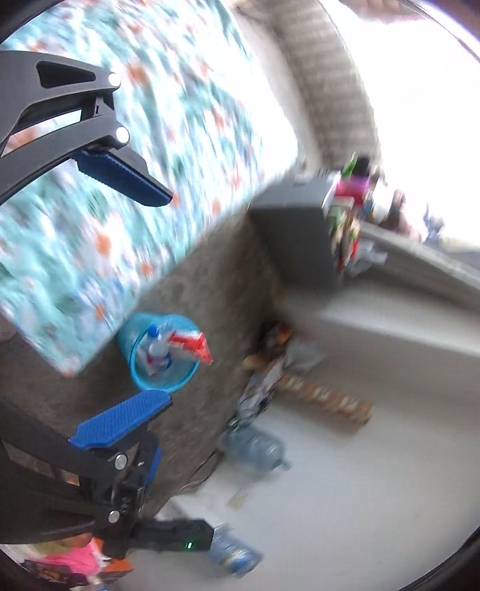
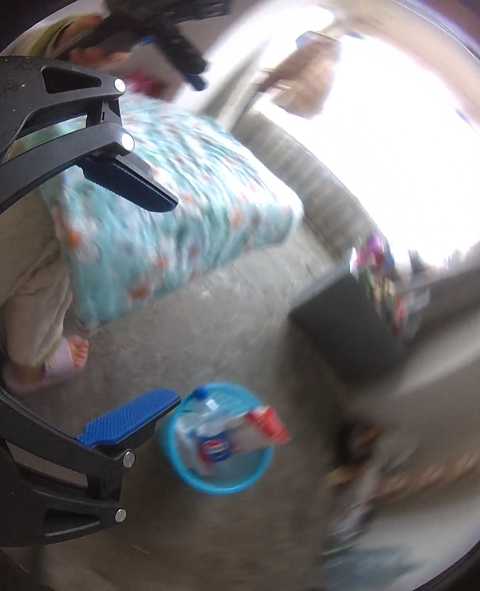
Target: Collect trash
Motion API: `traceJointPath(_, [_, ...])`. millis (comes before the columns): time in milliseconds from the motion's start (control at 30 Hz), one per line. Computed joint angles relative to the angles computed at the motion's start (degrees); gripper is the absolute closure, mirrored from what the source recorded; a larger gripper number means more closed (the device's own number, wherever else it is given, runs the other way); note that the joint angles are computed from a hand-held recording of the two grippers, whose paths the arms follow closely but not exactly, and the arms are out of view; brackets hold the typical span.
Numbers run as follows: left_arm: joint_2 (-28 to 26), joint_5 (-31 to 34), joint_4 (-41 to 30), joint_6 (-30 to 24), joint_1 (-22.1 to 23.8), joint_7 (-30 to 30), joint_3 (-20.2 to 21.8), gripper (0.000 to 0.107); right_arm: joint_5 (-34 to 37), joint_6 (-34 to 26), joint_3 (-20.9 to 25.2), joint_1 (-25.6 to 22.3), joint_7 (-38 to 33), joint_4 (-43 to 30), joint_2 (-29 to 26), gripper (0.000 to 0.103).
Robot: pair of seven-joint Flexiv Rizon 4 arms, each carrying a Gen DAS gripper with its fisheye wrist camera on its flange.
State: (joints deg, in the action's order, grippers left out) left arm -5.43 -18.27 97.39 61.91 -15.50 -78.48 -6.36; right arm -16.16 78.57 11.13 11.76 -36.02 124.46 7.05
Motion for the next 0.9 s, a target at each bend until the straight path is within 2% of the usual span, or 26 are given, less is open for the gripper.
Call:
traceJointPath(67, [3.9,3.0,3.4,2.1,0.0,-4.4,1.7,0.009,-8.3,-0.2,2.1,-0.8,2.2,-0.8,0.4,0.008])
traceJointPath(167, [8.6,10.2,5.8,1.5,1.5,-13.0,2.9,0.009,-19.5,-0.9,4.1,-1.7,7.5,-1.8,0.6,0.008])
traceJointPath(333, [17.2,28.7,8.0,-4.6,7.7,-34.3,0.7,0.009,-33.6,-5.6,5.5,-0.4,15.6,-5.0,0.1,0.008])
traceJointPath(433, [21.7,39.3,8.1,-12.5,12.0,-43.5,-3.1,0.009,-40.8,-7.3,5.4,0.9,19.8,-5.8,-0.2,0.008])
traceJointPath(500, [23.8,43.2,8.8,-16.5,13.3,-47.4,-5.0,0.009,-41.8,-10.5,5.5,2.4,20.6,-6.2,-0.2,0.008])
traceJointPath(567, [24.9,43.8,9.1,-21.2,13.4,-49.6,-6.1,0.009,-40.7,-12.6,5.4,3.8,20.5,-6.0,-0.4,0.008])
traceJointPath(667, [25.2,44.0,8.6,-30.8,13.4,-53.2,-8.1,0.009,-36.3,-19.8,6.1,6.6,17.9,-6.3,-0.9,0.008])
traceJointPath(700, [25.0,44.0,8.7,-32.5,12.9,-54.3,-8.3,0.009,-34.8,-20.9,6.0,7.4,16.4,-6.1,-1.1,0.008])
traceJointPath(800, [23.8,42.4,9.2,-34.5,10.7,-56.1,-7.7,0.009,-27.8,-26.5,6.1,10.0,10.9,-6.7,-2.0,0.008])
traceJointPath(900, [22.3,42.1,8.6,-35.5,8.8,-56.0,-7.3,0.009,-26.4,-30.4,6.1,10.8,11.2,-6.0,-1.3,0.008])
